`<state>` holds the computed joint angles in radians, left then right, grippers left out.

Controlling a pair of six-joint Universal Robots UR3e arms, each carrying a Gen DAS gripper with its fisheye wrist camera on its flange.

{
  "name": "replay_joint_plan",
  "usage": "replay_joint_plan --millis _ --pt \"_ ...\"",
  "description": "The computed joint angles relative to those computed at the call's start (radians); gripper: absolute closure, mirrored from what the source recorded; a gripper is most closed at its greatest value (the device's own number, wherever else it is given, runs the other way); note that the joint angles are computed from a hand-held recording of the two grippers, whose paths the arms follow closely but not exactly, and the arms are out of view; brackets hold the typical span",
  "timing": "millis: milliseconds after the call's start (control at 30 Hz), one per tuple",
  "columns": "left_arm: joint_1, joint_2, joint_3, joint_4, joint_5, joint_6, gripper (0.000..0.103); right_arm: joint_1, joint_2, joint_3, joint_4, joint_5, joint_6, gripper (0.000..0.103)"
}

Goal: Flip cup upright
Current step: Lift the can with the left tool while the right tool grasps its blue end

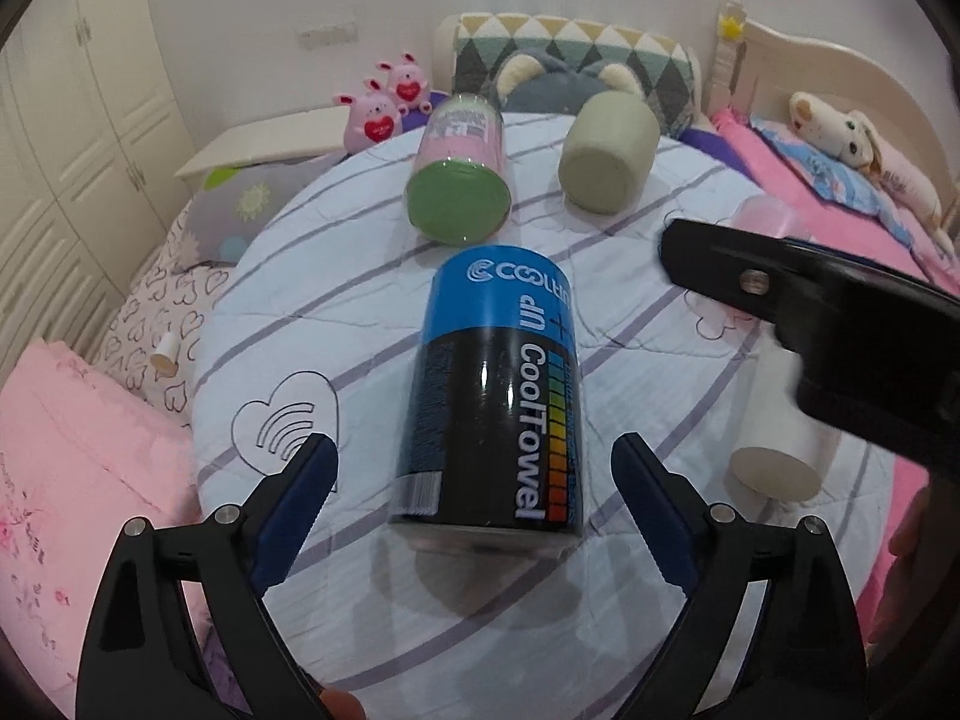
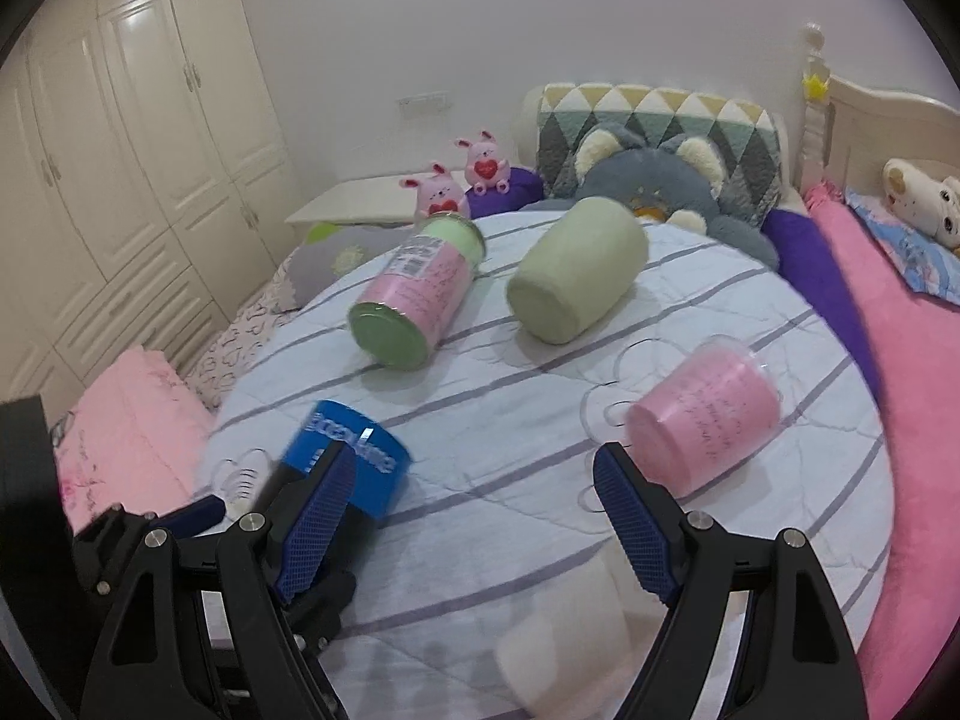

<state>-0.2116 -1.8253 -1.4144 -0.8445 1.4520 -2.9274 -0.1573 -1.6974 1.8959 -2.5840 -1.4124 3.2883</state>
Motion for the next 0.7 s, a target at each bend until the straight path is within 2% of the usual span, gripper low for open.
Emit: replay_joint_plan --millis 200,533,700 --pt "0.054 0.051 -0.043 0.007 -0.049 0.02 0.009 0.001 0.089 -0.105 0.102 0.125 0.039 0.02" --pt "0.122 0.051 -0.04 -0.049 -0.148 0.069 0.008 0.051 0.24 -0.252 0.212 0.152 0.113 0.02" --pt "0.136 0.042 -0.028 -0.074 -0.184 0.096 0.008 0.039 0.295 -0.295 0.256 0.231 0.108 0.021"
